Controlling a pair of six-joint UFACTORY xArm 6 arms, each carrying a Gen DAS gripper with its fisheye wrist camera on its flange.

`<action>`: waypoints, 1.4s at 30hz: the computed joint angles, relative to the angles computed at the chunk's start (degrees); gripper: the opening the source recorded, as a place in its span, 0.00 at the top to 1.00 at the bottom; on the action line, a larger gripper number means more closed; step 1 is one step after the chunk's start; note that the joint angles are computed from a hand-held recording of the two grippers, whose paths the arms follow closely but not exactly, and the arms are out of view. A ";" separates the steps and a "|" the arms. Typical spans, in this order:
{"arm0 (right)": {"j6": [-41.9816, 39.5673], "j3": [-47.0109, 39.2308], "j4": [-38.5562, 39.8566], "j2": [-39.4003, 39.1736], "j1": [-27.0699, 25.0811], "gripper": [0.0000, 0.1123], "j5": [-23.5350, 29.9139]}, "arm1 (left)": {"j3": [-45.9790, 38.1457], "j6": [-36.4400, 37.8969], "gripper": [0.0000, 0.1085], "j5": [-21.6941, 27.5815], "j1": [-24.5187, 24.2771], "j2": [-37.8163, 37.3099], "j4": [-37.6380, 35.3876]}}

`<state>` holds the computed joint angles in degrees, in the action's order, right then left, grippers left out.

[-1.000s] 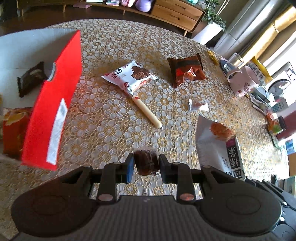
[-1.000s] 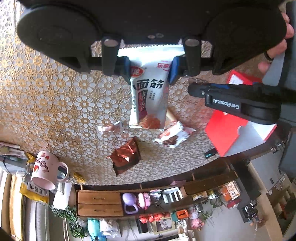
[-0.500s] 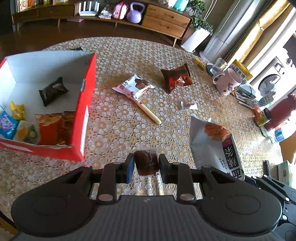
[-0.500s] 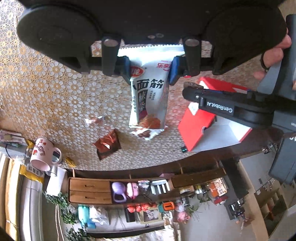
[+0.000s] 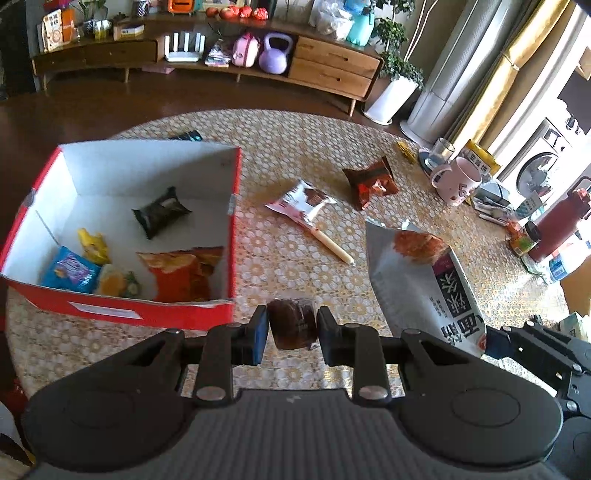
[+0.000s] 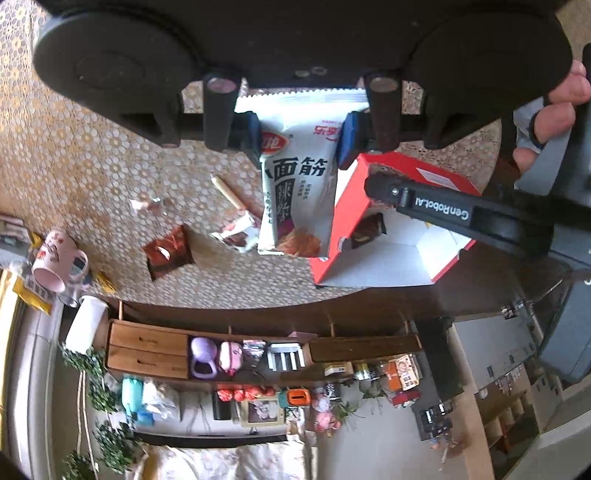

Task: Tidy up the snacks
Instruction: 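Carry the brown pastry and white bread bag with both tools over the red box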

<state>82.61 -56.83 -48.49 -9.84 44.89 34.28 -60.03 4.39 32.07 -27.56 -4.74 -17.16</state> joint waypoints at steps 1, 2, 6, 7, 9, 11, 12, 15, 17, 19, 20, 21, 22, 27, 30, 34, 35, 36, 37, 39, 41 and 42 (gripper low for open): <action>-0.42 -1.08 0.07 0.91 0.16 0.65 0.15 | 0.05 0.59 0.74 0.12 0.57 -0.29 -0.18; -0.94 -2.13 0.19 1.84 0.21 0.65 0.18 | 0.16 0.88 0.74 0.14 1.04 -0.54 -0.17; -3.18 -6.38 0.97 5.54 0.62 0.65 -0.04 | -0.15 2.19 0.74 0.91 3.41 -1.03 -0.14; -3.83 -7.53 1.27 6.55 0.66 0.65 -0.20 | -0.10 2.32 0.74 0.82 3.98 -1.14 0.15; -5.20 -9.85 1.88 8.50 0.76 0.65 -0.48 | -0.13 3.04 0.74 0.95 5.26 -1.30 0.11; -6.32 -12.14 2.29 10.52 0.98 0.65 -0.68 | -0.26 3.87 0.74 1.17 6.65 -1.37 -0.09; -7.18 -13.44 2.75 11.61 1.09 0.65 -0.78 | -0.35 4.15 0.74 1.25 7.30 -1.37 -0.05; -9.88 -17.36 4.15 14.92 1.29 0.65 -0.97 | -0.79 4.66 0.74 1.55 9.20 -1.14 0.17; -11.39 -20.05 5.12 17.24 1.49 0.65 -1.12 | -1.13 4.94 0.74 1.68 10.39 -0.87 0.51; -12.66 -22.57 6.00 19.39 1.57 0.65 -1.22 | -1.44 5.49 0.74 1.86 11.58 -0.62 0.66; -13.49 -23.78 6.62 20.44 1.50 0.65 -1.38 | -1.65 5.56 0.74 1.93 12.17 -0.39 0.88; -14.23 -24.93 7.22 21.46 1.47 0.65 -1.54 | -1.92 5.70 0.74 1.97 12.73 -0.08 0.98; -14.88 -26.13 7.74 22.48 1.51 0.65 -1.54 | -2.19 5.86 0.74 1.96 13.19 0.27 0.98; -18.72 -32.41 10.69 27.64 1.66 0.65 -0.74 | -3.99 6.15 0.74 2.27 15.79 2.41 1.53; -20.43 -35.65 12.27 30.33 1.67 0.65 -0.23 | -5.35 6.15 0.74 2.53 17.19 4.07 2.19; -22.93 -39.70 14.39 33.75 1.39 0.65 0.78 | -7.16 5.23 0.74 2.73 18.60 6.66 3.87; -23.40 -40.68 14.83 34.57 1.36 0.65 1.09 | -7.61 4.93 0.74 2.84 18.98 7.28 4.36; -23.82 -41.52 15.18 35.32 1.29 0.65 1.37 | -8.32 4.56 0.74 2.91 19.29 8.19 4.87; -24.21 -42.39 15.47 36.08 1.14 0.65 1.63 | -8.90 4.18 0.74 2.90 19.54 8.98 5.36; -24.86 -44.03 16.32 37.66 0.79 0.65 2.15 | -9.97 3.24 0.74 2.98 19.95 10.39 6.43; -25.38 -45.78 17.05 39.31 0.46 0.65 2.97 | -11.37 2.36 0.74 3.18 20.42 12.15 7.37; -25.66 -46.66 17.33 40.10 0.29 0.65 3.43 | -12.05 2.06 0.74 3.26 20.64 12.99 7.83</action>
<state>56.95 -103.50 -31.16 30.25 45.18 37.71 -72.08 6.44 35.33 -6.92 8.25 -9.33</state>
